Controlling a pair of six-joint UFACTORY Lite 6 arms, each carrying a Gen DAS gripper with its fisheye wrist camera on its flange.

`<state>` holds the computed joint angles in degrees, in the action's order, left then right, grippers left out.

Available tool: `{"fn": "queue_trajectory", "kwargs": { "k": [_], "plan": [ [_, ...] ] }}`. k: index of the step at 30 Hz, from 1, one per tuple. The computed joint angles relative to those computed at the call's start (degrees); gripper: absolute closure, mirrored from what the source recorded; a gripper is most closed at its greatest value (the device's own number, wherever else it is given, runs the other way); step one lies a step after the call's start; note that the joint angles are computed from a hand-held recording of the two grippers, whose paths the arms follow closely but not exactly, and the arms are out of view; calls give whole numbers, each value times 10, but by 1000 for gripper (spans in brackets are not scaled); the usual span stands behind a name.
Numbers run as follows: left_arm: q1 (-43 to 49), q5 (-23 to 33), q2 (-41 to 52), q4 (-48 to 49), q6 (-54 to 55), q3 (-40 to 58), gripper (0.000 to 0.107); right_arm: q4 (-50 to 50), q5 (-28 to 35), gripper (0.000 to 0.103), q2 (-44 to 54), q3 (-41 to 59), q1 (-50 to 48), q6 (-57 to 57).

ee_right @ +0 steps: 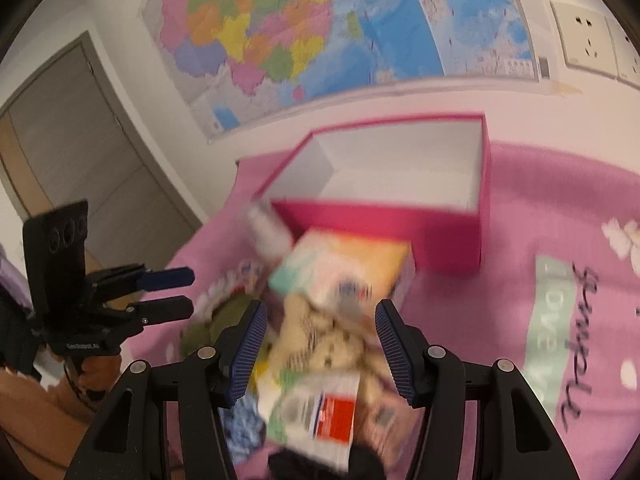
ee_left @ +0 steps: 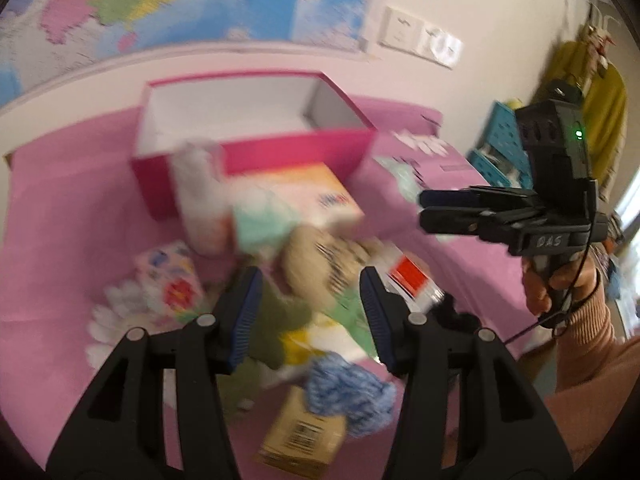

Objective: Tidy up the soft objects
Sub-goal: 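Move the right gripper back to the white-green medical tape package, then grasp the medical tape package with the right gripper and lift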

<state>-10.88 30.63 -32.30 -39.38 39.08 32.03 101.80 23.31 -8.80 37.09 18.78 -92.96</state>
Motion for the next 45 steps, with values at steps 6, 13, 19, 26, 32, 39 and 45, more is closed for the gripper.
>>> {"fn": "queue_trajectory", "kwargs": {
  "k": [6,13,19,26,32,39,45],
  "plan": [
    [-85,-37,51,-3,-25,-30,55,68,-21,45,3,-75,33,-54],
    [-115,-53,106,-37,-6,-39,55,208,-24,64,45,-88,68,-186],
    [-122,-56,141,-69,16,-30,55,281,-24,88,44,-101,69,-267],
    [-105,-32,174,-124,72,-6,42,262,20,94,54,-120,23,-261],
    [-89,11,218,-201,145,23,40,274,69,94,61,-134,-4,-272],
    [-66,41,208,-239,177,15,48,260,104,93,59,-142,-16,-252],
    [-70,36,211,-254,189,16,48,259,109,94,19,-152,3,-240]
  ]
}}
